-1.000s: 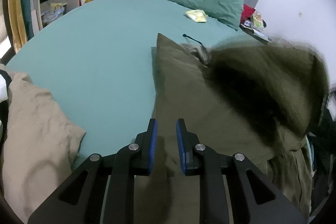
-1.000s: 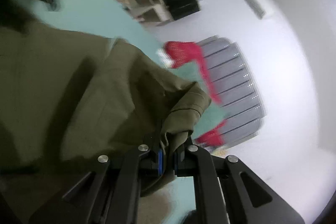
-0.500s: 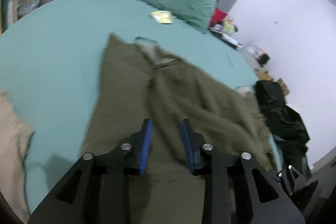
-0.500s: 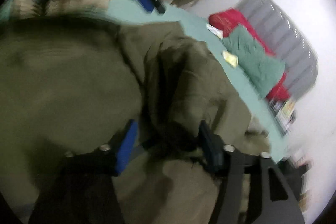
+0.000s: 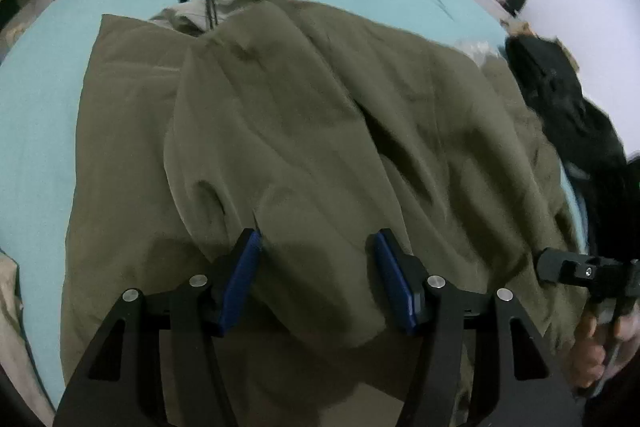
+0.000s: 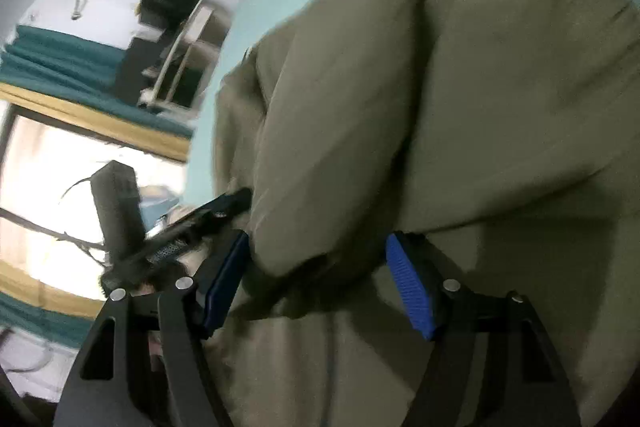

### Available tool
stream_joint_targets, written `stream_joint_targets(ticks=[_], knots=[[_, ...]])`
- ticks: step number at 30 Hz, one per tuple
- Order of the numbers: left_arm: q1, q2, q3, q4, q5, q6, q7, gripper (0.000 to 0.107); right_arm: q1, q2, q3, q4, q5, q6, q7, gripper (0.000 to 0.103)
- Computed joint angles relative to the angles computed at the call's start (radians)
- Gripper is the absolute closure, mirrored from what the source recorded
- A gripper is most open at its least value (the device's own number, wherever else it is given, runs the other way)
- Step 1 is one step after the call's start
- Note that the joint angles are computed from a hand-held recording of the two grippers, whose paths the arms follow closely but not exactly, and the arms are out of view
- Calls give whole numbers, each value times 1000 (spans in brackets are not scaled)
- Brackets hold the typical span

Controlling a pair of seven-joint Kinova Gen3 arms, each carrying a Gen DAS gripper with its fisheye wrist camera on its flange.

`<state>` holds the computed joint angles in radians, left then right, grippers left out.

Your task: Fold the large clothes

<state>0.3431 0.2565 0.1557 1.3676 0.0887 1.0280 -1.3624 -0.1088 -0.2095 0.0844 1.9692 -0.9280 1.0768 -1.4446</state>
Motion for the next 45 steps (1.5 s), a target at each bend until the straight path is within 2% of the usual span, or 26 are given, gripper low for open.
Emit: stream_joint_targets(ticks=[1, 2, 3, 4, 6, 7, 10, 13, 15, 17, 19, 20, 21, 22, 23, 24, 26, 29, 32, 33, 35, 37, 39, 41, 43, 45], knots=[[-9, -14, 11, 29, 9, -31, -15, 53, -8, 1, -11, 8, -24, -15, 37, 39], [-31, -20, 27, 45, 31, -51, -29, 77, 3, -6, -37, 5, -33, -36, 59, 66], [-55, -21, 48, 58, 44, -69, -36, 90, 20, 6, -68, -14, -24, -42, 64, 82], [-95, -29, 77, 81, 73, -103, -51, 99, 28, 30, -81, -52, -8, -32, 52, 89], [-132, -62, 88, 121, 152, -184, -98, 102, -2, 31, -60, -134, 52, -43, 22, 92], [-129, -88, 67, 124, 192, -225, -123, 103, -5, 27, -62, -178, 92, -55, 15, 93], [-59, -145, -40, 124, 314, -347, -220, 103, -27, 26, -32, -306, 158, -116, 45, 93], [59, -166, -167, 119, 419, -467, -336, 103, -62, 22, -15, -381, 223, -232, 161, 93], [85, -118, -184, 119, 482, -497, -359, 103, -53, 42, -38, -375, 280, -305, 225, 93], [66, -74, -162, 136, 500, -461, -321, 103, -53, 60, -43, -318, 326, -332, 229, 93], [99, -38, -192, 151, 456, -380, -240, 102, -57, 64, -24, -233, 343, -321, 186, 93], [109, -31, -201, 158, 424, -342, -199, 102, -32, 51, -23, -187, 353, -291, 180, 93], [102, -19, -192, 184, 400, -306, -159, 102, 0, 48, -35, -142, 347, -278, 188, 93], [79, -20, -165, 204, 389, -286, -124, 96, 27, 45, -42, -115, 327, -270, 194, 93], [52, -27, -130, 220, 364, -282, -92, 89, 55, 46, -45, -86, 308, -246, 195, 93], [40, -45, -105, 248, 324, -294, -64, 87, 99, 36, -67, -57, 290, -234, 199, 92], [67, -73, -102, 265, 243, -307, -16, 83, 192, 19, -116, -35, 255, -204, 230, 83], [172, -108, -184, 213, 121, -251, 77, 80, 331, 30, -231, -75, 261, -156, 206, 80], [256, -134, -239, 155, -1, -243, 102, 78, 467, 0, -370, -121, 338, -135, 123, 74], [268, -145, -237, 145, -42, -269, 100, 78, 507, -34, -416, -129, 379, -155, 89, 71], [284, -151, -234, 127, -123, -304, 117, 78, 575, -94, -509, -139, 460, -213, 33, 57], [286, -119, -212, 88, -200, -314, 161, 78, 635, -149, -601, -137, 541, -278, -27, 50], [261, -79, -163, 47, -230, -283, 168, 78, 635, -191, -652, -127, 610, -359, -57, 46], [239, -23, -141, -5, -204, -204, 163, 78, 560, -180, -652, -110, 620, -409, -23, 46], [261, 16, -180, -9, -161, -137, 118, 78, 468, -110, -651, -117, 666, -394, -7, 46], [257, 27, -183, 22, -152, -122, 108, 78, 426, -29, -678, -139, 734, -329, -57, 46]])
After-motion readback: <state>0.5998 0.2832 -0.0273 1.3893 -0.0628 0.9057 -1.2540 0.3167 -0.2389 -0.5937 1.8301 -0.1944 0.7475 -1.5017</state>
